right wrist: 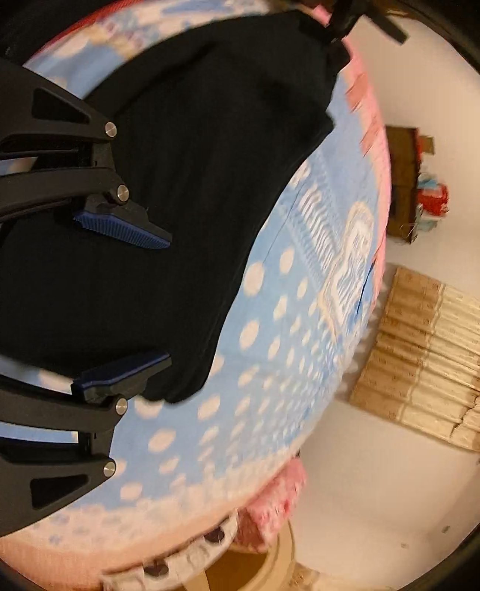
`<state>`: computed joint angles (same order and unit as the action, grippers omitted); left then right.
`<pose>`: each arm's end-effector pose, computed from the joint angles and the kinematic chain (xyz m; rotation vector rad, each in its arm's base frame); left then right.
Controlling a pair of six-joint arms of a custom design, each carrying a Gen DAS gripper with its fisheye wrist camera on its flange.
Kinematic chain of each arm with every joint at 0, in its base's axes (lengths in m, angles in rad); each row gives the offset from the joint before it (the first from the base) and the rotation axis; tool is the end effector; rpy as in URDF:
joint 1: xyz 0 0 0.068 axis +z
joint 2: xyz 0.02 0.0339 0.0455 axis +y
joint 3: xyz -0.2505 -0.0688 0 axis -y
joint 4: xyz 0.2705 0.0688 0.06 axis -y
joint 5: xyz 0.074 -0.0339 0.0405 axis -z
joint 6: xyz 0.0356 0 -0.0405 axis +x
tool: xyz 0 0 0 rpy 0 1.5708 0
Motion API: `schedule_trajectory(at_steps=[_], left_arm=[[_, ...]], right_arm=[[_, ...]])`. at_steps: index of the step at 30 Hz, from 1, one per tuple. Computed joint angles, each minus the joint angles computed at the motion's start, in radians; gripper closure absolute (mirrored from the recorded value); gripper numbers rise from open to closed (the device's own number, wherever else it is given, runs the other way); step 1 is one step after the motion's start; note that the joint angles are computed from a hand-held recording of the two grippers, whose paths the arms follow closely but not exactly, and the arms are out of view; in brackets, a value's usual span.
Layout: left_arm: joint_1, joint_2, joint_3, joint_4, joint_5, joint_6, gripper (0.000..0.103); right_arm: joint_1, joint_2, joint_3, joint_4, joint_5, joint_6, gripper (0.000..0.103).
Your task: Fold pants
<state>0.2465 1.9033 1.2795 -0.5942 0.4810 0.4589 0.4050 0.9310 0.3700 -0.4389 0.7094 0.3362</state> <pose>0.3850 0.0799 0.1419 0.3909 2.5887 -0.4409 0.1801 0.0520 0.1364 0.1716 2.3193 -0.5524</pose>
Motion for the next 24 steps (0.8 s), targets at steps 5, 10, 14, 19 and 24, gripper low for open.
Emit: schedule_trajectory(at_steps=[5,10,14,19,24], left_arm=[[-0.001,0.006,0.001,0.012,0.005,-0.016,0.081],[0.038,-0.061,-0.034,0.012,0.098,-0.026,0.083],[0.065,-0.209,-0.065,-0.077,0.203,-0.004,0.083],[0.028,-0.36,-0.041,-0.24,0.297,-0.008,0.083],[-0.172,-0.554,-0.097,-0.272,0.268,-0.098,0.083]], right_arm=[[-0.087,-0.098,-0.04,-0.028,-0.095,0.009,0.045],[-0.066,-0.15,-0.038,-0.066,-0.097,0.039,0.044],[-0.037,-0.387,-0.112,-0.118,-0.048,0.063,0.043],[-0.07,-0.566,-0.161,-0.158,-0.069,0.056,0.042],[-0.06,-0.738,-0.202,-0.244,-0.047,0.081,0.042]])
